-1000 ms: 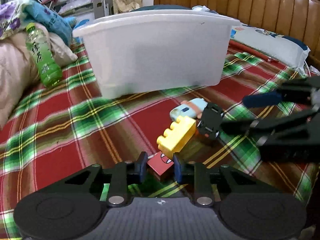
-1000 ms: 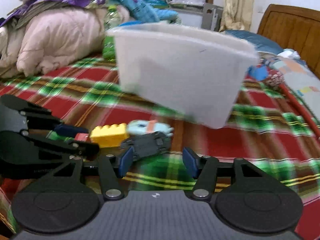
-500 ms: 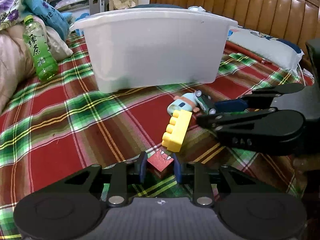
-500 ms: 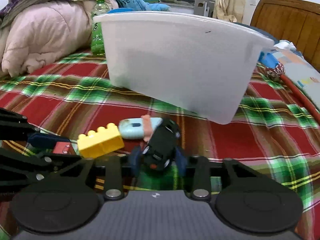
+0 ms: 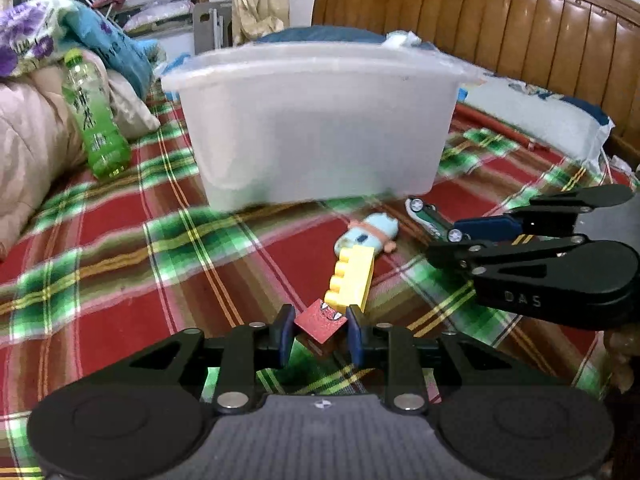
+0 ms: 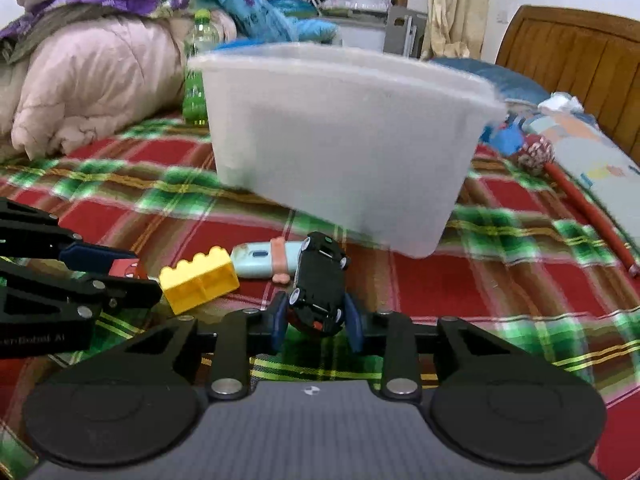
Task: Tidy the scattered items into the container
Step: 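Carry the red block and black car over the bin and open both tools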
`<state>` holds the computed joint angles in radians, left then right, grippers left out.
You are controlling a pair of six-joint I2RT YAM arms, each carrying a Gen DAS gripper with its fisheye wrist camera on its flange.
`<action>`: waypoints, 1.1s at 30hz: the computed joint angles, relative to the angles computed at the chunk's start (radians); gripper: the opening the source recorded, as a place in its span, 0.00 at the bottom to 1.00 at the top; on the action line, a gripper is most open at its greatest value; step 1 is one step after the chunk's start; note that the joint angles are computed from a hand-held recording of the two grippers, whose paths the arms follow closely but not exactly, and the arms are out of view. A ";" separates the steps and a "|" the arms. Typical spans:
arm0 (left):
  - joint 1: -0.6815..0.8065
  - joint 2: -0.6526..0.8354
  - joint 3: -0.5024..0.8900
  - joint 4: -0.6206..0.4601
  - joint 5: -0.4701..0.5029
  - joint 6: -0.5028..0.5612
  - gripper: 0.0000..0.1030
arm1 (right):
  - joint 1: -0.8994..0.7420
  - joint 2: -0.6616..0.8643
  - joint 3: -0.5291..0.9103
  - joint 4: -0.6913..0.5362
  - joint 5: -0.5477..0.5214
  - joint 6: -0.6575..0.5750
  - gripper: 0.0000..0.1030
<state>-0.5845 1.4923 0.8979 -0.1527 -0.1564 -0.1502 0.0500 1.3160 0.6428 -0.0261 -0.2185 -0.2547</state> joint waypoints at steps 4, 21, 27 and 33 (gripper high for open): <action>-0.006 -0.035 0.012 -0.005 -0.012 -0.007 0.30 | -0.030 -0.042 0.017 -0.024 -0.037 0.006 0.33; 0.022 0.099 0.399 -0.074 -0.031 0.071 0.30 | -0.057 -0.035 0.218 -0.009 -0.106 0.061 0.33; 0.064 0.248 0.603 -0.097 -0.008 0.049 0.30 | -0.050 0.074 0.322 0.017 -0.095 0.073 0.33; 0.096 0.414 0.790 -0.159 -0.019 0.071 0.30 | -0.051 0.185 0.414 0.024 -0.090 0.088 0.33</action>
